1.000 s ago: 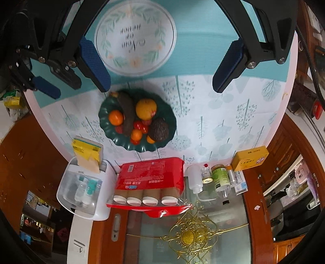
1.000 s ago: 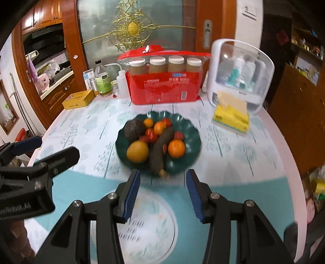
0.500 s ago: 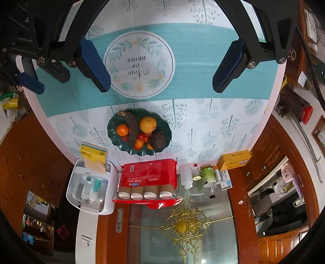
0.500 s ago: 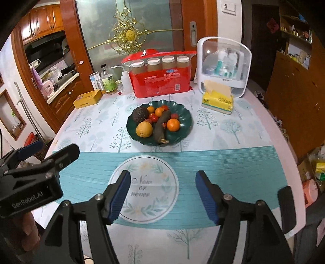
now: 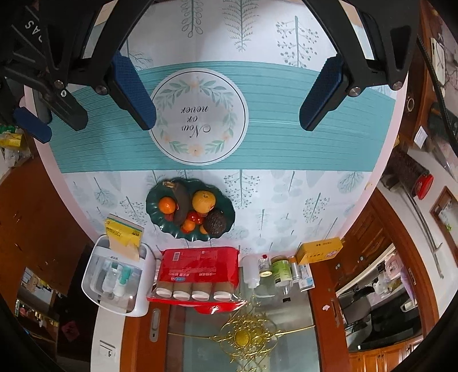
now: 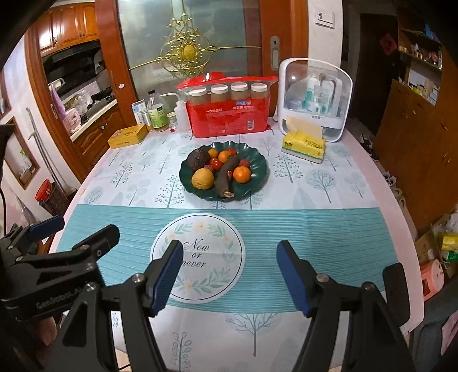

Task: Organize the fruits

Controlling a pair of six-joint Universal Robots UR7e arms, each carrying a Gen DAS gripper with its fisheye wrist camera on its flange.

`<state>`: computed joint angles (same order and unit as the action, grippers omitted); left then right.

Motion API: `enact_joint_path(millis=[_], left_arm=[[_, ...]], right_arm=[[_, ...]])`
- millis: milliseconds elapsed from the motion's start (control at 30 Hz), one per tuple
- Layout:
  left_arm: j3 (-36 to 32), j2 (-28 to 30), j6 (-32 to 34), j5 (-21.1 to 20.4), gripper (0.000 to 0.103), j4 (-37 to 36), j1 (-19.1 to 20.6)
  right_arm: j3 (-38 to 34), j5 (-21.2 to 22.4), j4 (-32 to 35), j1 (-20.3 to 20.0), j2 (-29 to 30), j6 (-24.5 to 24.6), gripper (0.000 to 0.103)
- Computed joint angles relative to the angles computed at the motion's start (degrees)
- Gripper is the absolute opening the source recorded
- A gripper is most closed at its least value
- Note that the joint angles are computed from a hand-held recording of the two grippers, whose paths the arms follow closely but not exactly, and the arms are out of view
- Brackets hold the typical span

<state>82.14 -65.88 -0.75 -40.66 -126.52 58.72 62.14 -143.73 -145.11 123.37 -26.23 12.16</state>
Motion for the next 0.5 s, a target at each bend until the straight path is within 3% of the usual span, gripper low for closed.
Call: enact_joint_path(millis=[500], left_arm=[[-0.17, 0.28, -1.24, -0.02, 0.1, 1.45, -0.4]], right_arm=[[1.92, 0.81, 0.52, -0.67, -1.47, 1.85, 0.068]])
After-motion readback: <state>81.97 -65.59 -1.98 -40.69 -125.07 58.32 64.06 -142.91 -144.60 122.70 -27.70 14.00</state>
